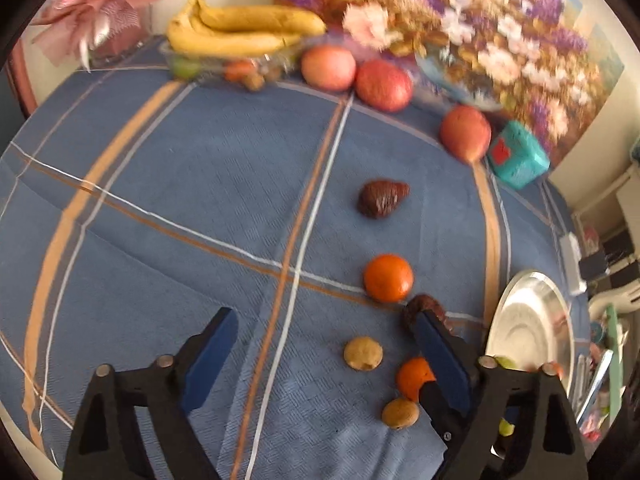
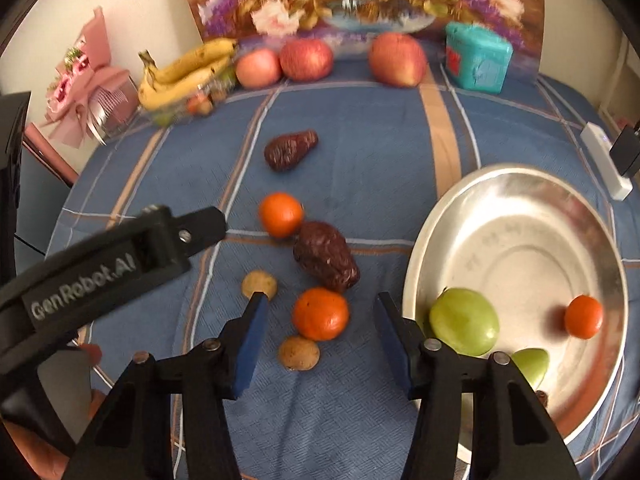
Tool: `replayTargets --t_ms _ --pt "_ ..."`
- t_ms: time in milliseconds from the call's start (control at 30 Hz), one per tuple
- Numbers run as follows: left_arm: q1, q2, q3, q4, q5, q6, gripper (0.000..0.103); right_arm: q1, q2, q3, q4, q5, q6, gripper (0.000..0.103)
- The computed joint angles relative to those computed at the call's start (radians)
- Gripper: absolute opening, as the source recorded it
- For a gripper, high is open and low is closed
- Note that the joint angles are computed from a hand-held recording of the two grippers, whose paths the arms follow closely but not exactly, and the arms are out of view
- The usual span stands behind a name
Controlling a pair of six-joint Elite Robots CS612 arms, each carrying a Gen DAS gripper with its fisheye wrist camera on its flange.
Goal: Organize fruits
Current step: 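Grasp a small brown round fruit with the left tool while the right tool grasps an orange, then place the brown fruit and orange into the steel plate, opening both tools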
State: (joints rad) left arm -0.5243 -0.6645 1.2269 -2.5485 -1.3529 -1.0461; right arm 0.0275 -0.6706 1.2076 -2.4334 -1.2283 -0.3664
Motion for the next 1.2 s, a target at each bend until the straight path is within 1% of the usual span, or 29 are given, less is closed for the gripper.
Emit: replayTargets --t_ms 33,100,167,200,233,300,367,400,433,467,500,533,633,733,833,900,1033,1200 --pt "0.002 0.007 -0.008 0.006 -0.017 0.005 0.086 0.002 0.004 -0.005 0.008 -0.007 -0.001 0.055" --pt "0.008 0.02 -0.021 0.008 -0.067 0.004 0.078 0.005 0.013 -0.016 0.024 -0.017 0.003 0.054" --pt "0.012 0.03 -0.029 0.011 -0.1 -0.007 0.074 0.007 0.018 -0.022 0.036 -0.025 0.002 0.052" --pt "0.014 0.034 -0.033 0.014 -0.11 -0.009 0.069 0.01 0.021 -0.025 0.038 -0.034 0.001 0.05" --pt "0.015 0.037 -0.035 0.014 -0.122 -0.012 0.066 0.011 0.024 -0.028 0.042 -0.041 0.0 0.047" --pt "0.02 0.044 -0.039 0.004 -0.157 -0.021 0.055 0.014 0.032 -0.039 0.051 -0.048 0.004 0.047" --pt "0.023 0.05 -0.039 -0.022 -0.186 -0.032 0.048 0.015 0.035 -0.044 0.055 -0.041 0.007 0.047" --pt "0.023 0.05 -0.038 -0.03 -0.19 -0.03 0.041 0.016 0.037 -0.045 0.053 -0.044 0.003 0.046" --pt "0.023 0.051 -0.037 -0.041 -0.197 -0.024 0.038 0.015 0.036 -0.044 0.055 -0.04 -0.001 0.043" --pt "0.023 0.054 -0.041 -0.051 -0.212 -0.016 0.032 0.015 0.037 -0.047 0.062 -0.034 -0.007 0.038" --pt "0.023 0.054 -0.043 -0.053 -0.222 -0.011 0.027 0.016 0.037 -0.046 0.063 -0.031 -0.009 0.037" --pt "0.024 0.058 -0.048 -0.056 -0.235 -0.006 0.027 0.017 0.036 -0.046 0.063 -0.036 -0.015 0.037" --pt "0.023 0.058 -0.052 -0.06 -0.225 -0.021 0.026 0.015 0.032 -0.042 0.062 -0.026 -0.022 0.037" --pt "0.024 0.041 -0.02 -0.11 -0.199 -0.05 0.026 0.012 0.022 -0.027 0.036 -0.012 -0.022 0.037" --pt "0.031 0.033 0.005 -0.172 -0.201 -0.083 0.026 0.009 0.006 -0.007 -0.005 0.011 -0.018 0.037" --pt "0.032 0.027 0.014 -0.194 -0.198 -0.098 0.026 0.005 -0.006 0.011 -0.037 0.019 -0.019 0.037" --pt "0.033 0.013 0.037 -0.225 -0.176 -0.109 0.026 0.002 -0.024 0.036 -0.086 0.03 -0.022 0.036" --pt "0.025 0.005 0.044 -0.256 -0.145 -0.087 0.026 -0.004 -0.035 0.051 -0.107 0.047 -0.022 0.036"
